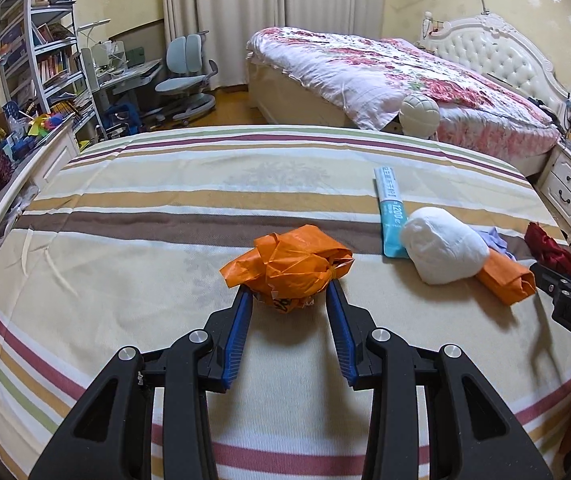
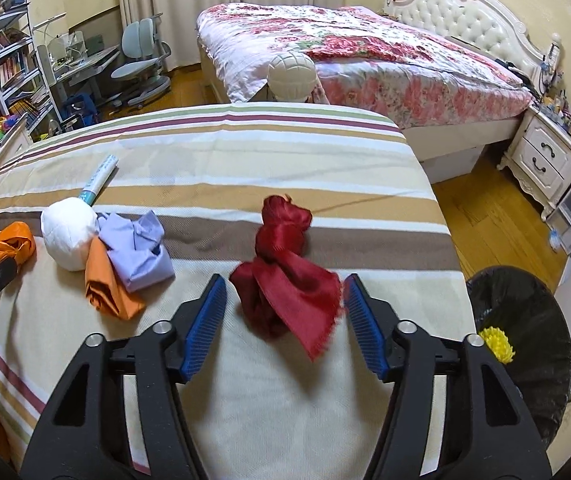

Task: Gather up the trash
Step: 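Grasp the dark red cloth with the right tool, then carry the orange bag and dark red cloth over the trash bin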

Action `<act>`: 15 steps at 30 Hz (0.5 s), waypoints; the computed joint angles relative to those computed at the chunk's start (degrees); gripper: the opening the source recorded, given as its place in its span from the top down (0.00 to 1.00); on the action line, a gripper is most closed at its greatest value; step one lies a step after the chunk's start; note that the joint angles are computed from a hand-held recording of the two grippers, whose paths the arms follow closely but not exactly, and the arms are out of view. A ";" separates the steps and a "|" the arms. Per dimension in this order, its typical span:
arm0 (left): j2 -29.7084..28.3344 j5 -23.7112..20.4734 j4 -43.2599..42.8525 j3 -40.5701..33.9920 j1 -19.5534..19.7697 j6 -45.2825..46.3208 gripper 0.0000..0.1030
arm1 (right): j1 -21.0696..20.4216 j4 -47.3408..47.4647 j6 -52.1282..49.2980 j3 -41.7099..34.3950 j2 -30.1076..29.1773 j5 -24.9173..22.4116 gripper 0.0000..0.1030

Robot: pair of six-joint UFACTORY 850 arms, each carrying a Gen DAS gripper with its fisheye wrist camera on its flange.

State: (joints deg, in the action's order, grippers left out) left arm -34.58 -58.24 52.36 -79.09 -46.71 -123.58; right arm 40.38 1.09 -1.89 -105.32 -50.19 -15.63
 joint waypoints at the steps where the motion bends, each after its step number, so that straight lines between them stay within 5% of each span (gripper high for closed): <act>1: 0.06 0.19 0.00 0.12 0.08 -0.04 0.62 | 0.07 0.17 -0.27 0.08 0.05 0.18 0.59; 5: 0.46 0.40 0.50 0.77 -0.24 -0.77 0.63 | 0.39 -0.92 0.12 0.92 0.60 0.83 0.73; 15: 1.15 1.67 1.71 1.21 -2.14 -2.49 0.63 | 0.00 7.11 -7.14 9.03 5.51 4.46 0.77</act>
